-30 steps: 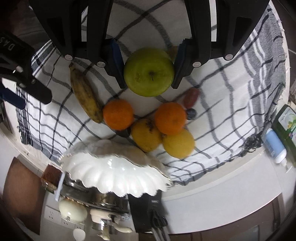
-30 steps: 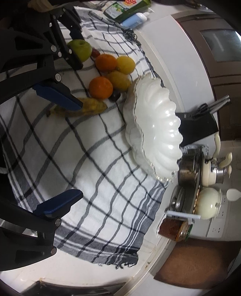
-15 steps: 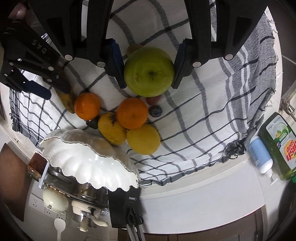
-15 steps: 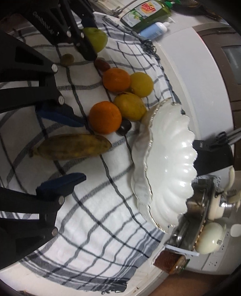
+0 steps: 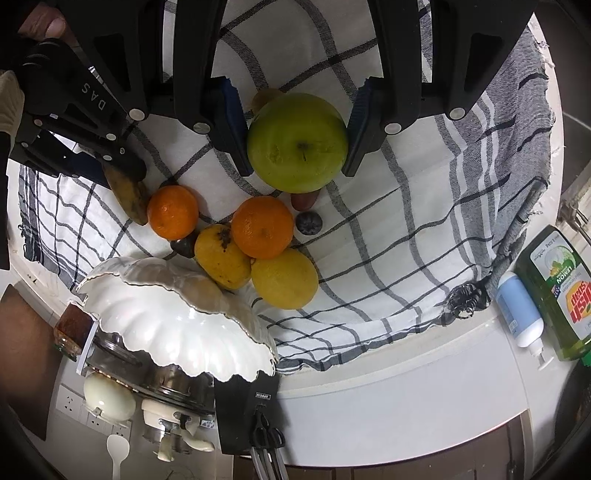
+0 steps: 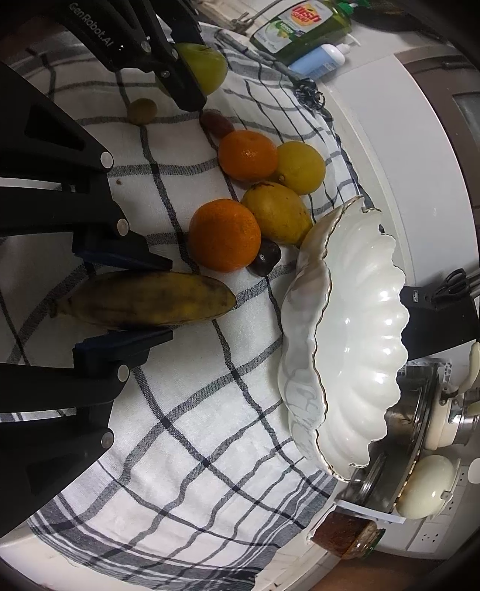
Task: Organize fruits
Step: 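Carry the green apple and banana into the white bowl and open both grippers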
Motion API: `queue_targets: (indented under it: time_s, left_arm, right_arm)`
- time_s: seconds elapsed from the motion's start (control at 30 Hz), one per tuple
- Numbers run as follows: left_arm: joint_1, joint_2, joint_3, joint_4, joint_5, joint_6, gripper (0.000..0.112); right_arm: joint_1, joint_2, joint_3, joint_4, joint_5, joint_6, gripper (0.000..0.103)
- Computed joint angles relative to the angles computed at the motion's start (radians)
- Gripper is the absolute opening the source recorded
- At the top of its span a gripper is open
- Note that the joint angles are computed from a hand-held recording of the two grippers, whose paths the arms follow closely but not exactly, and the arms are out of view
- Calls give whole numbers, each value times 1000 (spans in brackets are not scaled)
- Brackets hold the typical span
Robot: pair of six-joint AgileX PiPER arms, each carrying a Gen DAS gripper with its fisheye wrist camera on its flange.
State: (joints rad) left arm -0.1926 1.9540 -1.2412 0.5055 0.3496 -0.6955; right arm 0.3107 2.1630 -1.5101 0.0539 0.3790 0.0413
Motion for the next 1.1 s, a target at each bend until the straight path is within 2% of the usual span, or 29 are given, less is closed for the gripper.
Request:
queue_targets:
  time_s: [0.33, 0.67, 0.93, 1.1]
  left_arm:
    - [-27, -44, -6, -19, 10, 18, 48]
    - [-66, -47, -119, -45, 53, 67, 48]
    - [-73, 31, -327, -73, 111, 140, 48]
    - [-59, 120, -508, -136, 162, 231, 48]
  right_arm:
    - [-26, -113, 88, 30, -56, -19, 31]
    - [-69, -186, 78, 49, -66, -49, 31]
    - [-102, -129, -91, 2, -9, -17, 31]
    - [-127, -24, -294, 12, 75, -21, 31]
